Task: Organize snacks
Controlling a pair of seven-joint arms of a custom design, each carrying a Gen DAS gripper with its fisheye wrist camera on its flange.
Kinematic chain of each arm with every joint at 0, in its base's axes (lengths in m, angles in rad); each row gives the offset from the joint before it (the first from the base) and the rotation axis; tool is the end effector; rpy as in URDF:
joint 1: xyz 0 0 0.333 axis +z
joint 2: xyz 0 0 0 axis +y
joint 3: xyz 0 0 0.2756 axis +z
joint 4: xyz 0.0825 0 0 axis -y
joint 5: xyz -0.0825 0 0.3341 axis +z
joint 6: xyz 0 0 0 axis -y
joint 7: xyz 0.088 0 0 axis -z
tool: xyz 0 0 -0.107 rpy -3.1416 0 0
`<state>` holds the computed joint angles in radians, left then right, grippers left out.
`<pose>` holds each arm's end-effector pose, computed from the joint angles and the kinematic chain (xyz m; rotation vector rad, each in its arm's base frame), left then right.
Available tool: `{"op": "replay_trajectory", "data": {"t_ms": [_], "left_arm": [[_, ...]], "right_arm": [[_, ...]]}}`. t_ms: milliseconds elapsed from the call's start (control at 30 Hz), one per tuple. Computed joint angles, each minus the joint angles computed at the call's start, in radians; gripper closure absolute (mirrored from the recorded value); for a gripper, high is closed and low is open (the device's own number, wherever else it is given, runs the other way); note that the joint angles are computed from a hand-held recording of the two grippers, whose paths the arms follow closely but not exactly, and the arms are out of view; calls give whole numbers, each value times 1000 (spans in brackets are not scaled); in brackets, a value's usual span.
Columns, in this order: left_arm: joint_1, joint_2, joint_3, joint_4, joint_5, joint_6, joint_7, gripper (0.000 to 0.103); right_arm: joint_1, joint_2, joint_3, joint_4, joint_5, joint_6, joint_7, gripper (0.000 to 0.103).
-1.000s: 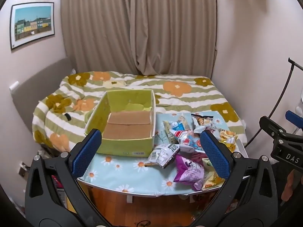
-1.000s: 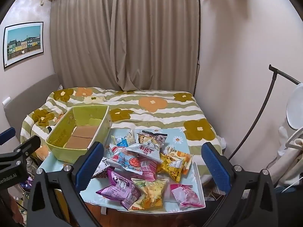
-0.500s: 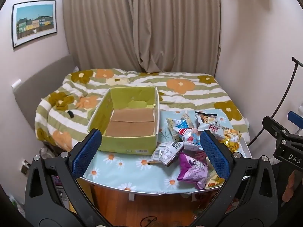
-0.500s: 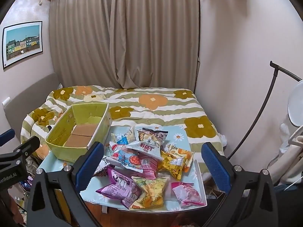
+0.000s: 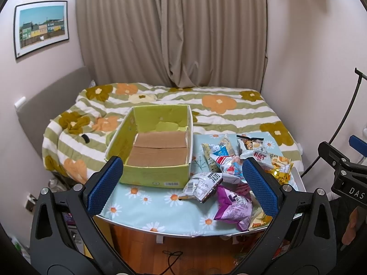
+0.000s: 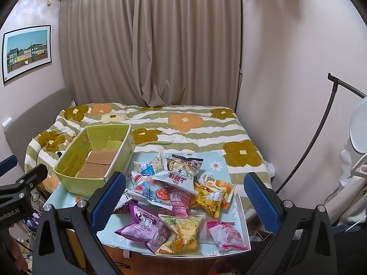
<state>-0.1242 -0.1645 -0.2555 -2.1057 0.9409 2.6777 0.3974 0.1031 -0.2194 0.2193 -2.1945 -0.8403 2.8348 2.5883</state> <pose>0.4631 -0.2190 0.5385 -1.6705 1.5530 -0.7975 0.4533 0.1997 0.5409 -1.6451 1.6078 -0.8732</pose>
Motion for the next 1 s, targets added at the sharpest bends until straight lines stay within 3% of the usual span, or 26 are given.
{"op": "replay_trajectory", "data": {"t_ms": [1000], "left_arm": [[-14,36,11,20,-13,-2,16,0]], "right_arm": [[10,4,0,-5,-3,-13,12,1]]}}
